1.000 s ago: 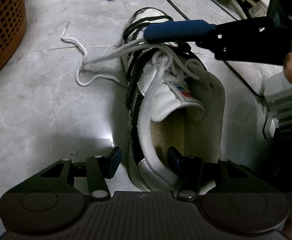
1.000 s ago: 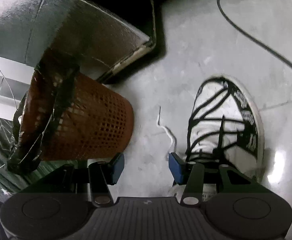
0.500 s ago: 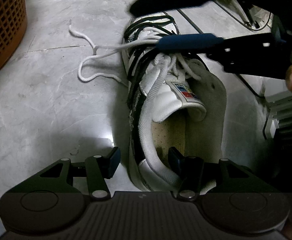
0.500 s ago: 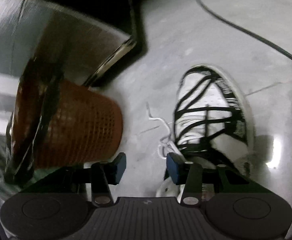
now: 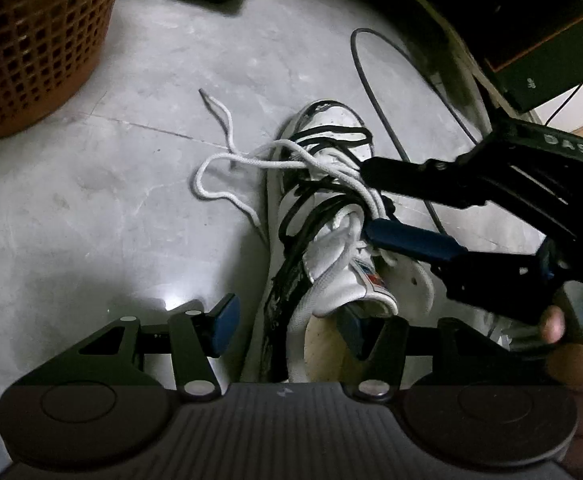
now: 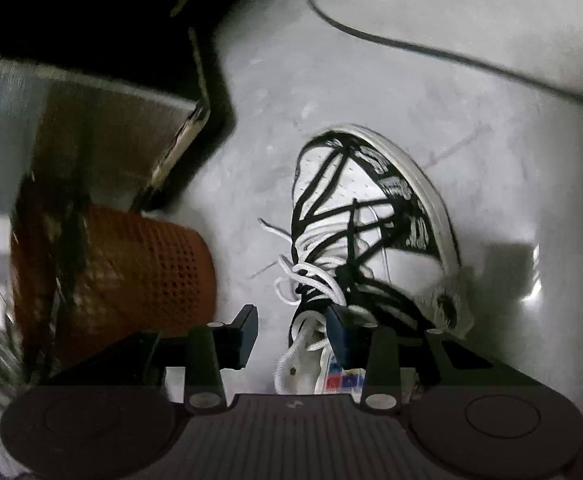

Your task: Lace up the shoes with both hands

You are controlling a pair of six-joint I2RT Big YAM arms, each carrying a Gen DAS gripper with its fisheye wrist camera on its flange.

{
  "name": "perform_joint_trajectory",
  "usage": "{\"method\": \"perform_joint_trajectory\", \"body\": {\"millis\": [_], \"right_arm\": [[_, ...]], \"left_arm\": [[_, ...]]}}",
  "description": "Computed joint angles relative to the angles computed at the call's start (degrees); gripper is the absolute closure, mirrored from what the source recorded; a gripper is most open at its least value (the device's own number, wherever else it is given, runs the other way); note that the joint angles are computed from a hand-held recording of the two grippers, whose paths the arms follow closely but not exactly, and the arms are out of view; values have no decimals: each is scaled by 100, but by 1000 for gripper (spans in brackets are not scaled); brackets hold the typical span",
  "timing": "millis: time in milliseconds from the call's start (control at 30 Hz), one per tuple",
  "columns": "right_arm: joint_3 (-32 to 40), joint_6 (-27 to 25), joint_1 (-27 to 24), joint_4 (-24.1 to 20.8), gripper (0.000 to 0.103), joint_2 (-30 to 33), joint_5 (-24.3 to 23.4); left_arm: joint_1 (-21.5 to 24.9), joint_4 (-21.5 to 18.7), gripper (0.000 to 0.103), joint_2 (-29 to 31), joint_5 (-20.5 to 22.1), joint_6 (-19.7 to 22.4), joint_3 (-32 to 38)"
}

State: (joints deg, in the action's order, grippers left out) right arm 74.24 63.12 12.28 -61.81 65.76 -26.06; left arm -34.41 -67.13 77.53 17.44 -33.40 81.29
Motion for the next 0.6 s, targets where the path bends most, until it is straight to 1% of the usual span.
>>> {"method": "perform_joint_trajectory", "body": {"millis": [133,200,267,367,433,500,600], "right_arm": [[-350,793,-101,476,60,-238,-131],[-394,903,-112,565,59,-256,-165],[-403,946,-132,595,59,-252,-255],[-432,1135,-157,648,58,-269,-372],[-438,1144,-114,654,58,-249,-339],[-480,1166,-59,752,58,-256,-150],[-574,1498,-72,900,58,-267,-114]], "left_arm": [[-106,81,51,-11,-63,235,50],[-172,87,51,6,-139,449,109],[-226,86,51,-5,-246,561,125],[-326,-47,51,-35,-430,795,214],[-418,-101,50,5,-564,1014,252],[-466,-144,50,-9,-605,1056,264],[-456,-168,50,-37,-584,974,250]]}}
